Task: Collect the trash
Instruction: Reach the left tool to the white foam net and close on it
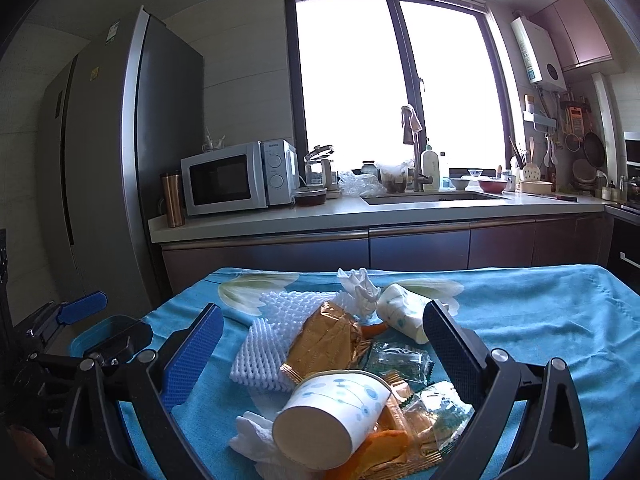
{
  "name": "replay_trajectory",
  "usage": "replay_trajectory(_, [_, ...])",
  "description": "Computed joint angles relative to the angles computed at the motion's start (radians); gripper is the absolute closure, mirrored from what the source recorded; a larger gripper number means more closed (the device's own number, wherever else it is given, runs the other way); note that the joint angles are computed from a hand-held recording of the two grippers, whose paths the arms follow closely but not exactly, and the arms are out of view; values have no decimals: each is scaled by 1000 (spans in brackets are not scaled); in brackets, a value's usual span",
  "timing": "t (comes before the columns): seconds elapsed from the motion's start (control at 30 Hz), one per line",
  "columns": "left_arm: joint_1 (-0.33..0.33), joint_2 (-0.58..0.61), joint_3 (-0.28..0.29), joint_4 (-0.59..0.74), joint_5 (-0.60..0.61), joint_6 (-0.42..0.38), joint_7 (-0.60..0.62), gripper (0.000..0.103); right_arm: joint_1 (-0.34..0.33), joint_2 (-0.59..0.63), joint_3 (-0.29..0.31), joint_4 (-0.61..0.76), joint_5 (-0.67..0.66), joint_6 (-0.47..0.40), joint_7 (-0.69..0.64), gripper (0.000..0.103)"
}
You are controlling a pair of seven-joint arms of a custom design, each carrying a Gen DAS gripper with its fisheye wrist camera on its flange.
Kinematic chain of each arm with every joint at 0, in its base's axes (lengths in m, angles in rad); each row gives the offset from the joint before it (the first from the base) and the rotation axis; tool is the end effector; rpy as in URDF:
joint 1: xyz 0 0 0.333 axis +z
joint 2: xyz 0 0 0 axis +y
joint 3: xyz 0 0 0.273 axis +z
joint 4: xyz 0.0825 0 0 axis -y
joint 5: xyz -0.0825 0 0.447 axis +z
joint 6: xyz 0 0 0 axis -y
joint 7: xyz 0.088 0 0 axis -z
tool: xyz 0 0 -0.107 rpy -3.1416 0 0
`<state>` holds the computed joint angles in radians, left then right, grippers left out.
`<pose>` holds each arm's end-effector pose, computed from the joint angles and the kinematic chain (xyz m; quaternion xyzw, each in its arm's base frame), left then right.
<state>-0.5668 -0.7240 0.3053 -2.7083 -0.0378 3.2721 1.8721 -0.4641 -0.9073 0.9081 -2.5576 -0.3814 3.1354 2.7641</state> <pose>0.4445 -0.1088 0.5273 -0.4286 0.6816 -0.4838 0.3429 0.4278 0.2708 0.5059 -0.5245 0.5913 -0.4087 0.4564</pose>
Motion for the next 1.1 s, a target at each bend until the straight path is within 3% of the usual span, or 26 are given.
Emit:
replay_trajectory(0.07, [-85, -14, 70, 4, 21, -28, 47, 6, 32, 19, -36, -21, 3, -11, -12, 6])
replay_trajectory(0.17, [-130, 20, 86, 35, 3, -62, 91, 6, 90, 65, -103, -46, 4, -11, -39, 6])
replay_trajectory(0.23, [-123, 73, 67, 79, -26, -105, 97, 6, 121, 92, -139, -60, 4, 0, -55, 6])
replay_trajectory(0.3, [-162, 118, 102, 140, -68, -191, 117, 8, 152, 128, -180, -73, 13, 27, -75, 6])
replay_trajectory(0.43, [-177, 232, 121, 258, -158, -335, 118, 23, 181, 162, -221, -79, 35, 27, -120, 8])
replay_trajectory(0.6, [-197, 346, 165, 389, -312, -536, 177, 35, 224, 169, -285, -106, 62, -18, -142, 13])
replay_trajectory(0.73, [-206, 445, 192, 495, -451, -685, 239, 38, 290, 188, -377, -128, 73, -105, -137, 22])
replay_trajectory(0.87, [-178, 500, 172, 548, -534, -747, 270, 40, 396, 237, -513, -148, 77, -129, -171, 26])
replay_trajectory(1.0, [-139, 538, 152, 598, -612, -834, 278, 64, 488, 275, -622, -160, 111, -99, -228, 35])
replay_trajectory(1.1, [-104, 561, 125, 618, -641, -855, 281, 82, 523, 285, -654, -161, 137, -96, -269, 46])
